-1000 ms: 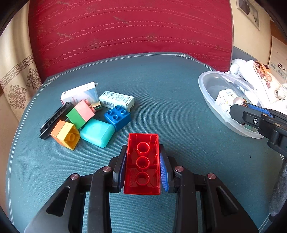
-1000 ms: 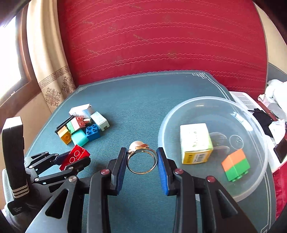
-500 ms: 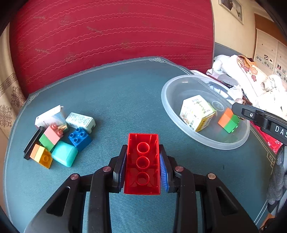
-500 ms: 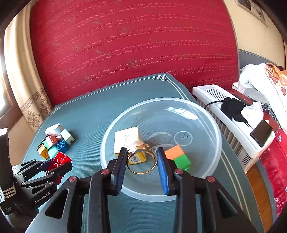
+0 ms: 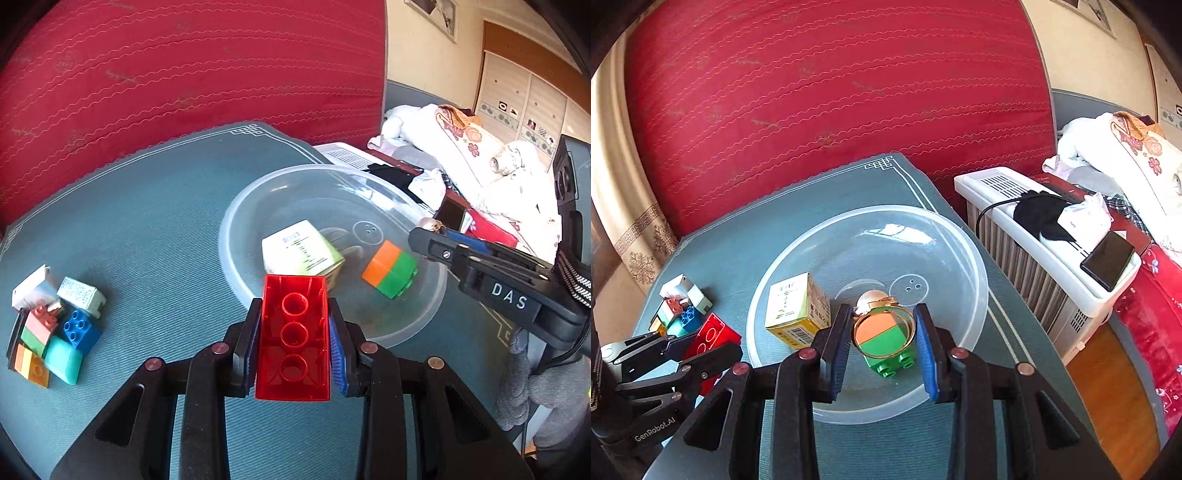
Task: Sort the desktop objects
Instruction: 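Carry the red brick and the gold ring over the bowl, then release the red brick into the bowl with left tool while right tool releases the ring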
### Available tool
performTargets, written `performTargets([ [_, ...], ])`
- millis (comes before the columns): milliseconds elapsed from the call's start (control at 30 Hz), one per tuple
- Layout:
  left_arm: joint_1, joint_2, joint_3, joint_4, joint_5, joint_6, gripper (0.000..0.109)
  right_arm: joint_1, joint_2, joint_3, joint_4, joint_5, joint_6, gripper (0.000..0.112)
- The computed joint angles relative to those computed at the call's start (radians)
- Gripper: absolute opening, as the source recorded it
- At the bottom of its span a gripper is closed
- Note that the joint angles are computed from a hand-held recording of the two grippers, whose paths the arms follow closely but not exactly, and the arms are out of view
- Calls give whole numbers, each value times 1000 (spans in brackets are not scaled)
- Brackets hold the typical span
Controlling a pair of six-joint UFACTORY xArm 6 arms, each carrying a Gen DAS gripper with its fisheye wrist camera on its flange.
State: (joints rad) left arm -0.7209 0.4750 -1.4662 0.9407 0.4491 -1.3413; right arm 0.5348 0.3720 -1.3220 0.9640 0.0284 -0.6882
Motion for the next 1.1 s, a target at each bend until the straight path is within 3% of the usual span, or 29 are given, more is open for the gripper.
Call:
performTargets([
  [167,2,89,-106,-152,-48,148,35,-14,9,-9,11,6,-3,37],
  [333,0,160,-195,-233,-40,231,35,-22,17,-19,30,5,-21,37],
  [567,26,196,-234,-244,-10,227,35,-30,33,-41,56,24,-44,37],
  [767,55,202,-250,-170,14,178,35,-32,46,-56,54,29,-46,37],
  [933,82,195,-239,-104,-26,111,35,-33,64,-74,12,30,0,37],
  [1100,109,175,-182,-191,-126,140,35,-44,75,-85,-46,49,75,37],
])
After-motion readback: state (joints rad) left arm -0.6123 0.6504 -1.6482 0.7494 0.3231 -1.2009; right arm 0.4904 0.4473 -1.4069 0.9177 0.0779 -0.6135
